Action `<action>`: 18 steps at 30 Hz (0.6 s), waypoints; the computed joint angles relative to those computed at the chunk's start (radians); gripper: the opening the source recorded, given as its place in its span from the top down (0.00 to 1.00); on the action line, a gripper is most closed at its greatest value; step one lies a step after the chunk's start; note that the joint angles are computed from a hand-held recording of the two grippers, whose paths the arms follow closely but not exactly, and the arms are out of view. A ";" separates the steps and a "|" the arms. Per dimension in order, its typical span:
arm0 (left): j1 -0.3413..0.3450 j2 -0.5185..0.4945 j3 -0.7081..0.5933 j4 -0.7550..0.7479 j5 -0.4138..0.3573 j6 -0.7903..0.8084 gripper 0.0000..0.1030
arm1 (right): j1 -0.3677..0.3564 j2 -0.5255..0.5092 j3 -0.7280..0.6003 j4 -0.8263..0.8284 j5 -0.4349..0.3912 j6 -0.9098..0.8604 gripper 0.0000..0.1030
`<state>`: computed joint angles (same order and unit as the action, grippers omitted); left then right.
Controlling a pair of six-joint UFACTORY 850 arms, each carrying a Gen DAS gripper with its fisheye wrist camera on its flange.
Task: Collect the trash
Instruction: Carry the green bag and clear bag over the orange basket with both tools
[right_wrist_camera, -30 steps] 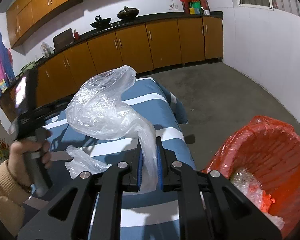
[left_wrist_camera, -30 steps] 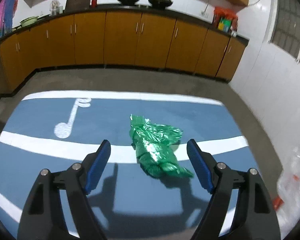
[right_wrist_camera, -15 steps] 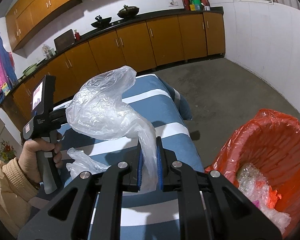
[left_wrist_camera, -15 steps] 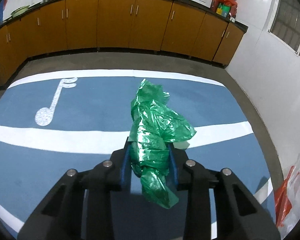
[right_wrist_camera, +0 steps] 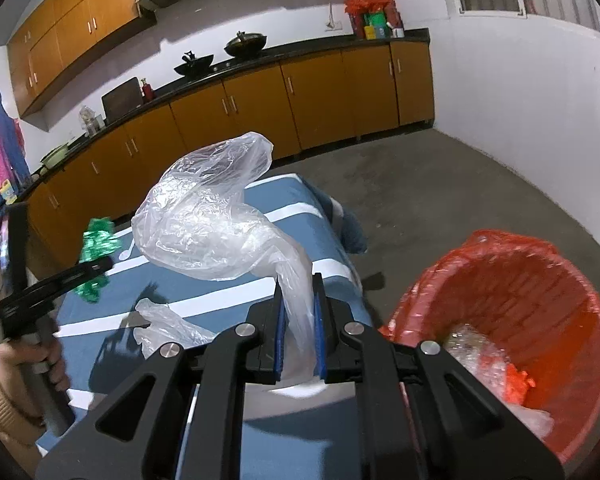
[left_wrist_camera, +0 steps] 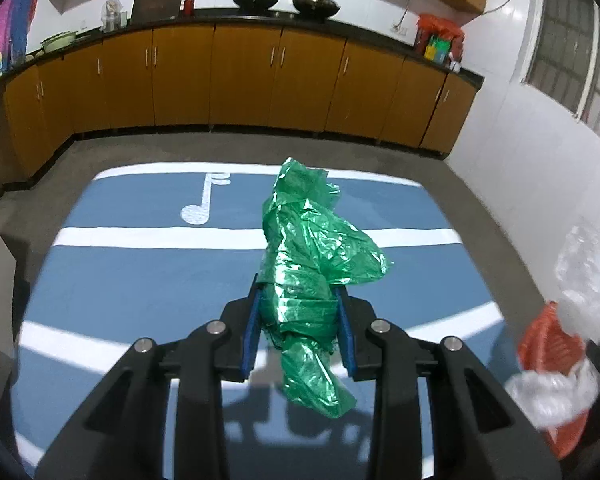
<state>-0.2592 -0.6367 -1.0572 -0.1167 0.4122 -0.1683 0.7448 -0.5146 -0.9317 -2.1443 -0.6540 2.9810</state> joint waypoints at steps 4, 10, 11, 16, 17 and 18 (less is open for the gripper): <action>-0.021 0.112 0.125 0.043 0.052 -0.038 0.68 | 0.024 0.055 0.048 0.068 -0.025 -0.036 0.88; -0.085 0.232 0.230 0.076 0.097 -0.042 0.68 | 0.058 0.142 0.133 0.203 -0.091 -0.122 0.88; -0.102 0.251 0.245 0.080 0.104 -0.039 0.68 | 0.062 0.159 0.150 0.226 -0.102 -0.132 0.88; -0.179 0.289 0.269 0.100 0.108 -0.040 0.68 | 0.067 0.228 0.232 0.312 -0.144 -0.144 0.88; -0.196 0.292 0.270 0.109 0.109 -0.045 0.68 | 0.065 0.241 0.249 0.331 -0.151 -0.146 0.88; -0.210 0.290 0.268 0.116 0.109 -0.050 0.68 | 0.065 0.249 0.260 0.345 -0.156 -0.148 0.88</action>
<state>-0.4692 -0.3472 -0.7896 -0.0008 0.5212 -0.2180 0.8094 -0.2654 -0.6714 -1.7990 -0.8105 2.8334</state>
